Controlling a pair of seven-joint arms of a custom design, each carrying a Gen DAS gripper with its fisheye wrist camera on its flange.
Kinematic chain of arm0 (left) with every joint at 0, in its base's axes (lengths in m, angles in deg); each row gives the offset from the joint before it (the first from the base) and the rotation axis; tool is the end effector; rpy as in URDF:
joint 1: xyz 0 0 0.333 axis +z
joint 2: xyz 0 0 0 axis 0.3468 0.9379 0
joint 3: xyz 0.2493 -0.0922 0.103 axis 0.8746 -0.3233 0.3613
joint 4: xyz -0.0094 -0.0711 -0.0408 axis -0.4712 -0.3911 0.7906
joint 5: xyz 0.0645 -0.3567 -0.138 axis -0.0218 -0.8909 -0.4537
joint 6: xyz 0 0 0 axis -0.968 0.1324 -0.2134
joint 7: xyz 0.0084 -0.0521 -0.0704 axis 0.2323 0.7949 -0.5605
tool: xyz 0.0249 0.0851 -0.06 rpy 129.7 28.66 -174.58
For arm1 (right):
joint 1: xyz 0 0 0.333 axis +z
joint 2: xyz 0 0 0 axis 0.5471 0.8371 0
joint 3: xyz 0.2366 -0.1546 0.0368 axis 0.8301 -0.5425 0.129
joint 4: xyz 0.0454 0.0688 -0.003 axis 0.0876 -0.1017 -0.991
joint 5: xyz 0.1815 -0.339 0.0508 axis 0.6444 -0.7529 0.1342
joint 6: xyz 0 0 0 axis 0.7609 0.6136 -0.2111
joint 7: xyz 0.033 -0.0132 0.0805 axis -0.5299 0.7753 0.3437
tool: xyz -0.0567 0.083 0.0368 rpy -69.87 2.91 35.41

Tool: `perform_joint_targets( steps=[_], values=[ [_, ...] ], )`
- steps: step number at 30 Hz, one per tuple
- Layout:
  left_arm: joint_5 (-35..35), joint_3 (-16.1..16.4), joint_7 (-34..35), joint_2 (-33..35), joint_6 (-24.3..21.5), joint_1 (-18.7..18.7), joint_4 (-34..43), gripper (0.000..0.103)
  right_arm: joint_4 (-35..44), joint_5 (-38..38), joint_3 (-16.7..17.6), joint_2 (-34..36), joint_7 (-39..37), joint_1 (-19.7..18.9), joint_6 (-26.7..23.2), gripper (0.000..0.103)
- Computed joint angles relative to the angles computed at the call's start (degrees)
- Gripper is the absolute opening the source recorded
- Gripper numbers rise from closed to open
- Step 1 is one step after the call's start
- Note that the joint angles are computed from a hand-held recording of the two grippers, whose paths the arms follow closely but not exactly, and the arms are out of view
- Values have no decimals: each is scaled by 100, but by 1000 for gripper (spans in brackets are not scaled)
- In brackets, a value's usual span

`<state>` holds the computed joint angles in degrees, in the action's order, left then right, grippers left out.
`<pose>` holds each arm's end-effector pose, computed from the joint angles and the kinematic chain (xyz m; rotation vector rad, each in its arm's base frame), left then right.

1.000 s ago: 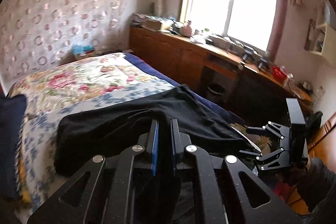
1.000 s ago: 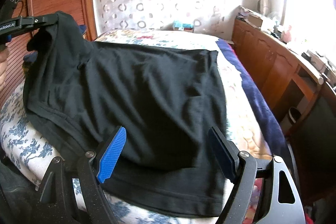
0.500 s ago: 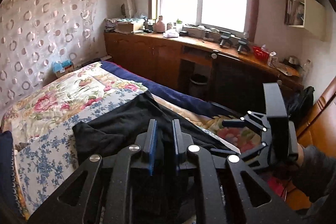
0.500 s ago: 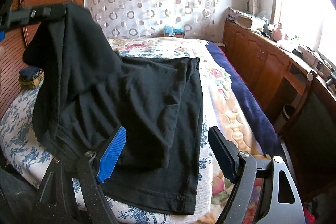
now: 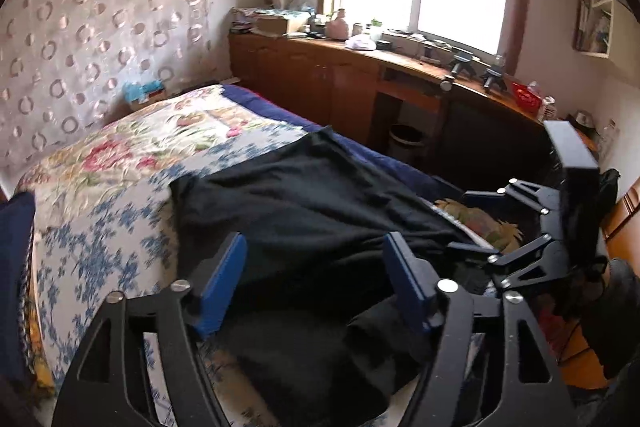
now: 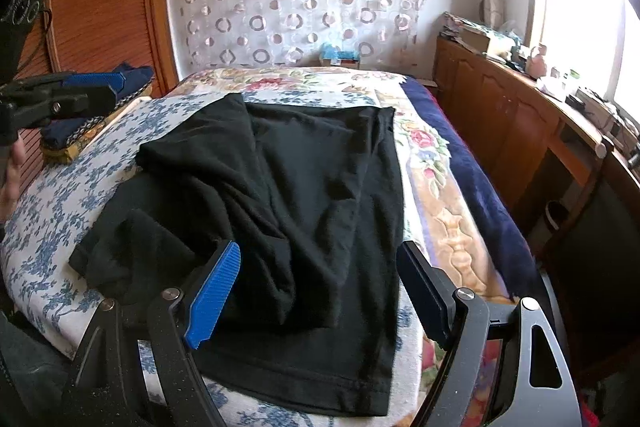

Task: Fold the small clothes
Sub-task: 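Open the left gripper and release the folded shirt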

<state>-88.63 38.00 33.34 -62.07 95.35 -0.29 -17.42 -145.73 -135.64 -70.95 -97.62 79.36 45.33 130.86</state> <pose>0.4974 -0.3998 0.5682 -1.0416 2.3952 -1.1871 0.4288 0.2911 0.5052 -1.7340 1.4915 -0.8759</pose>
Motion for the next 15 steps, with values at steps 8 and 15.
perform_joint_targets(
  steps=[8,15],
  values=[
    [-142,198,-286,-349,372,175,-646,75,406,25,-74,366,-411,180,-26,82],
    [-171,429,-517,-659,761,286,-1194,76,1086,177,-341,970,-1085,534,74,82]
  ],
)
